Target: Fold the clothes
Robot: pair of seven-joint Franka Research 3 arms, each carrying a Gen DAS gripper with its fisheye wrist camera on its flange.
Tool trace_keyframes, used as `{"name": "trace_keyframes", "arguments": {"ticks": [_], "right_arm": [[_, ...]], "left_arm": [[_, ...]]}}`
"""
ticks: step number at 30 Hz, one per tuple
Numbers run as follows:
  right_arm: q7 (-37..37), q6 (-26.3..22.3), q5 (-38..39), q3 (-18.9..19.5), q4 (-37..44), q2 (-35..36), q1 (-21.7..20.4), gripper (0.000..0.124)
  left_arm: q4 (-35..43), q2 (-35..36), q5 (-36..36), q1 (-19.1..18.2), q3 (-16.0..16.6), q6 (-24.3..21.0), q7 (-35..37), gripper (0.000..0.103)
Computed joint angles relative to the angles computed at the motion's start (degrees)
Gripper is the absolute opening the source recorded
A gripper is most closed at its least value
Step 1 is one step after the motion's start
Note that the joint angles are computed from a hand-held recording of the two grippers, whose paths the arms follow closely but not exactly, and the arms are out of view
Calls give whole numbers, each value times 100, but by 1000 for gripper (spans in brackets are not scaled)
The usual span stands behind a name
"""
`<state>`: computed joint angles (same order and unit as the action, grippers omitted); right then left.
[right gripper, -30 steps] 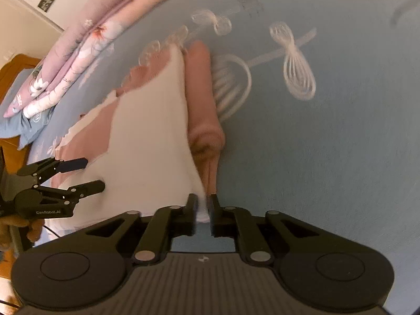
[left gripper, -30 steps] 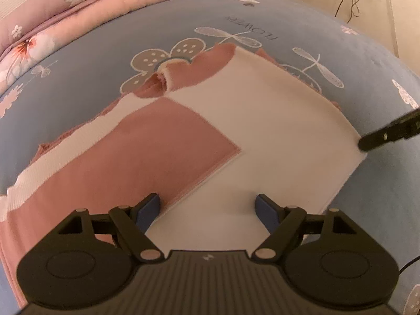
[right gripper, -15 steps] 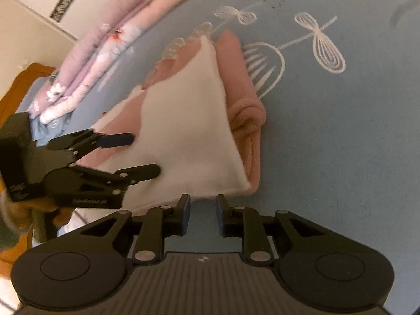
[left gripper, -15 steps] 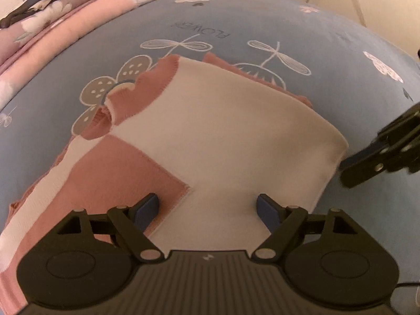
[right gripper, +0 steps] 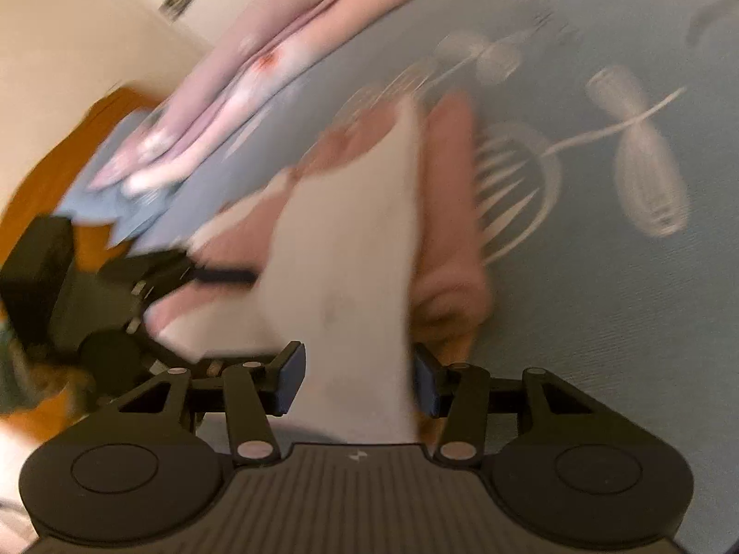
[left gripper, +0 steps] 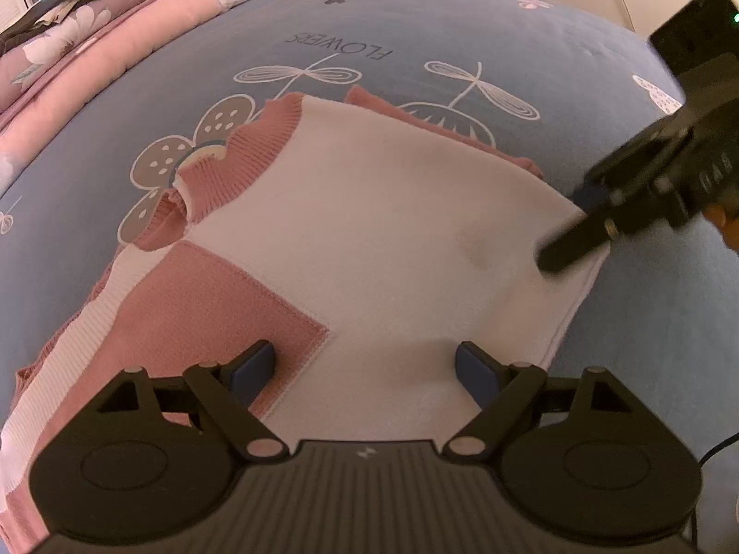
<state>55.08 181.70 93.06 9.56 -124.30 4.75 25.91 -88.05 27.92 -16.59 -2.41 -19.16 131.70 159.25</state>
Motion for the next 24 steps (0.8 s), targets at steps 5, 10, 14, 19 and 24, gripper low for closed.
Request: {"name": "trace_keyframes", "arguments": {"ticks": [5,10,14,19,24], "right_arm": [[585,-1714,-1934,-285,-574,-519,-357,41],[862,-2813,-3234,-458,-376,-530,-612,40],[816,-3177,-3408,-499,-356,-556,-737,32],[773,-3181,-2832,-573,-645,-737,-839,11],[1535,-2894,-3416,-497,-849,-978,-802,13]], "left_arm": [[40,30,46,-10,7,-18,27,86],[35,15,82,-30,16,17,-37,86],[90,19,30,1,-6,9,-57,86],[-94,-58,-151,66,-93,214,454,86],[-76,9,-205,41,-107,339,272,86]]}}
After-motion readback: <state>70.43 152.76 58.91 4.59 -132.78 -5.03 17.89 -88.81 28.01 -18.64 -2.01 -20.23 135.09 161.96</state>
